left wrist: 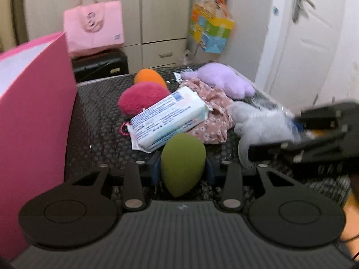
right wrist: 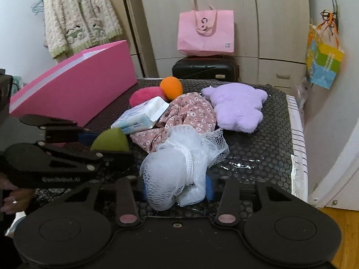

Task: Organize soft objects
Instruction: 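Move the left gripper to the green makeup sponge and close on it, then carry the green sponge into the pink box with the left gripper while the right carries the mesh puff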

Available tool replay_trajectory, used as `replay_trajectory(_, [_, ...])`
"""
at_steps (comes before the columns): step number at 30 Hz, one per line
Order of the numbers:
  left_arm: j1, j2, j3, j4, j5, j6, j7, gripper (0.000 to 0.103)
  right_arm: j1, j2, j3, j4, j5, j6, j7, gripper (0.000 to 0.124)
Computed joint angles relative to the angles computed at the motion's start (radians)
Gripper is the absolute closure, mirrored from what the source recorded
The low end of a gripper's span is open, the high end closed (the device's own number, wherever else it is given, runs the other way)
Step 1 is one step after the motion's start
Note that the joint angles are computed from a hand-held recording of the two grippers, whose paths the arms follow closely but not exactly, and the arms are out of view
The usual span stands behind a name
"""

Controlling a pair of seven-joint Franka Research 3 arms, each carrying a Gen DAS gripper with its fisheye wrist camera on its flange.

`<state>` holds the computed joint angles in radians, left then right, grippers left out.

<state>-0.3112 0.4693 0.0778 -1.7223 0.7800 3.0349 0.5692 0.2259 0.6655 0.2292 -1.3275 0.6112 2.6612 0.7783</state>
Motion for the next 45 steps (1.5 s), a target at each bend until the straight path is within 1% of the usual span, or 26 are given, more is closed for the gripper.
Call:
replay_trajectory(2, [-0.010,-0.011,0.016,-0.019,0.006,0.020,-0.031,0.065,-0.006,-0.018,0.012,-0.030,0.016,0.020,-0.014,0.080])
replay_trajectory(6, [-0.038,-0.036,0.050,-0.044,0.053,0.030,-0.082,0.065,-0.014,-0.059,0.028,-0.088,0.049,0.045,-0.050,0.081])
replay_trajectory(8, [-0.023,-0.054,0.034,-0.066,0.050,0.039,-0.089,0.065,-0.019,-0.082,0.038,-0.118,0.072,0.054,-0.072,0.080])
replay_trajectory(11, [0.027,-0.081,-0.025,-0.105,0.002,0.053,-0.044,0.065,-0.022,-0.121,0.048,-0.171,0.108,0.080,-0.109,0.080])
replay_trajectory(14, [0.039,-0.112,-0.041,-0.148,-0.029,0.065,-0.022,0.065,-0.018,-0.156,0.045,-0.214,0.130,0.090,-0.125,0.079])
replay_trajectory(20, [0.002,-0.176,0.000,-0.224,0.013,0.078,-0.084,0.065,-0.008,-0.220,0.041,-0.291,0.179,0.106,-0.157,0.079])
replay_trajectory(23, [-0.030,-0.207,0.038,-0.251,0.097,0.078,-0.175,0.065,-0.002,-0.242,0.043,-0.320,0.216,0.113,-0.169,0.078])
replay_trajectory(26, [-0.031,-0.244,0.043,-0.278,0.186,0.075,-0.258,0.065,0.007,-0.267,0.044,-0.352,0.248,0.121,-0.180,0.078])
replay_trajectory(28, [-0.018,-0.271,0.032,-0.303,0.226,0.075,-0.295,0.065,0.016,-0.287,0.040,-0.373,0.262,0.122,-0.182,0.078])
replay_trajectory(30, [-0.010,-0.294,0.028,-0.323,0.278,0.076,-0.357,0.065,0.027,-0.311,0.033,-0.400,0.273,0.129,-0.177,0.078])
replay_trajectory(32, [0.013,-0.309,0.009,-0.341,0.293,0.075,-0.381,0.065,0.047,-0.329,0.014,-0.418,0.260,0.126,-0.131,0.077])
replay_trajectory(34, [0.047,-0.322,-0.019,-0.365,0.282,0.090,-0.375,0.065,0.056,-0.341,0.005,-0.429,0.258,0.114,-0.092,0.077])
replay_trajectory(36, [0.080,-0.341,-0.045,-0.391,0.278,0.103,-0.371,0.065,0.058,-0.350,0.003,-0.437,0.263,0.102,-0.081,0.077])
replay_trajectory(39, [0.124,-0.380,-0.082,-0.433,0.274,0.101,-0.369,0.065,0.068,-0.369,-0.004,-0.448,0.253,0.079,-0.069,0.077])
replay_trajectory(41, [0.157,-0.409,-0.110,-0.463,0.251,0.102,-0.343,0.065,0.073,-0.380,-0.009,-0.449,0.240,0.056,-0.071,0.077])
replay_trajectory(45, [0.214,-0.480,-0.149,-0.532,0.266,0.090,-0.351,0.065,0.086,-0.404,-0.012,-0.453,0.227,0.022,-0.102,0.077])
